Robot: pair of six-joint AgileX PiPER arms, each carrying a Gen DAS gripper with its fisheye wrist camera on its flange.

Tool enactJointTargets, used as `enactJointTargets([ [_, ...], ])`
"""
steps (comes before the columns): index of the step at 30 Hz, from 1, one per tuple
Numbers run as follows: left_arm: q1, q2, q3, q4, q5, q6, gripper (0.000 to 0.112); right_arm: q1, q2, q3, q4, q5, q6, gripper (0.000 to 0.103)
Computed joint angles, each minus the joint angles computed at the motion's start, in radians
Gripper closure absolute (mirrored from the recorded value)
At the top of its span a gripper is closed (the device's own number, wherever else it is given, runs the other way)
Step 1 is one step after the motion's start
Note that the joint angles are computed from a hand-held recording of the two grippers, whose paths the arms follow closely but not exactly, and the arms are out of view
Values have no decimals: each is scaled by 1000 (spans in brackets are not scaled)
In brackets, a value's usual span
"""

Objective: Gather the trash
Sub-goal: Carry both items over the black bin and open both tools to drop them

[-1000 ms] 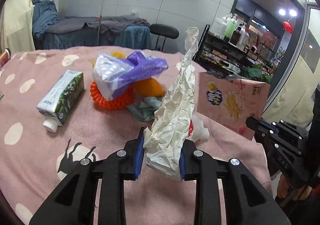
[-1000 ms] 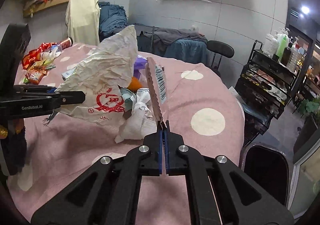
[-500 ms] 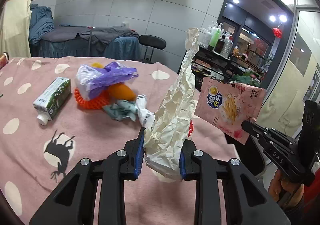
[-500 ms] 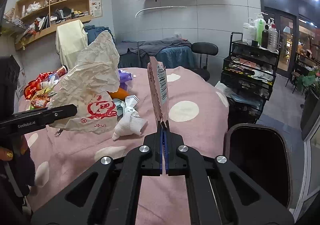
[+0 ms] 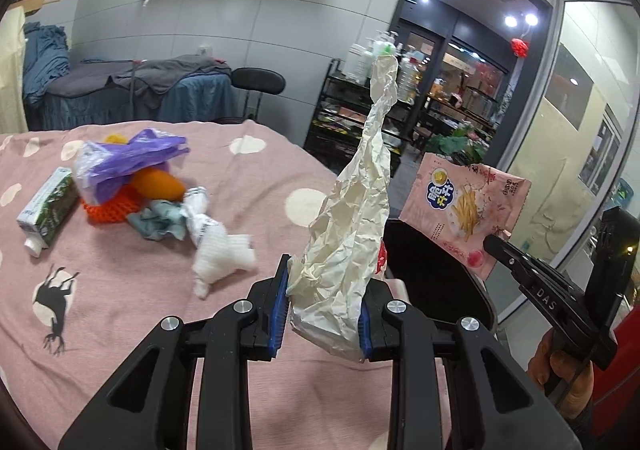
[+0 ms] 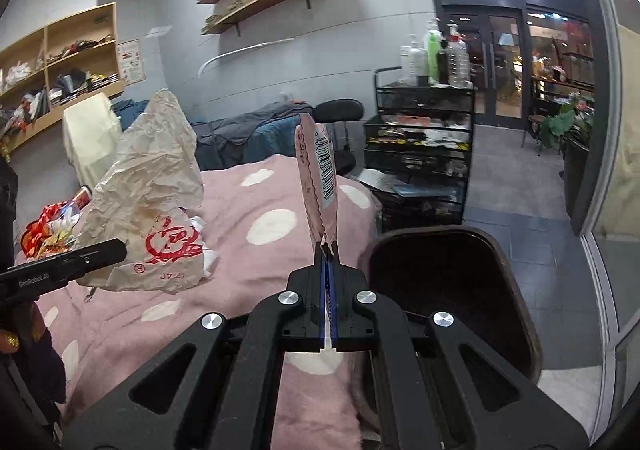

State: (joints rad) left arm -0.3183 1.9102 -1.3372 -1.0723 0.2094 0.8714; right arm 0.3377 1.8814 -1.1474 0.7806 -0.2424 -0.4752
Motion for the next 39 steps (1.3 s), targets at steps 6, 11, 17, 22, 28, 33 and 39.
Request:
enactJointTargets([
  [6,-55,52,-73,108,26,-109,84,-67,-7,56,44,-15,5,101],
  [11,-87,86,-118,178,38,-175,84,-109,25,52,112,-6,-47,101],
  [17,-116,132,-189,270,76,-267,84,-134,99,-5,335,27,-258,101],
  [22,-139,172,-246,353,99,-340,84,-162,155,-32,415,72,-288,73],
  [28,-156,220,-322,421,148,-410,84,-140,144,14,327,-18,-150,16],
  [33,-174,276,-420,497,205,-487,84,-118,106,62,311,-102,-116,14],
  [39,-193,371,-579,618,304,-616,84,-89,52,111,346,-214,-133,10],
])
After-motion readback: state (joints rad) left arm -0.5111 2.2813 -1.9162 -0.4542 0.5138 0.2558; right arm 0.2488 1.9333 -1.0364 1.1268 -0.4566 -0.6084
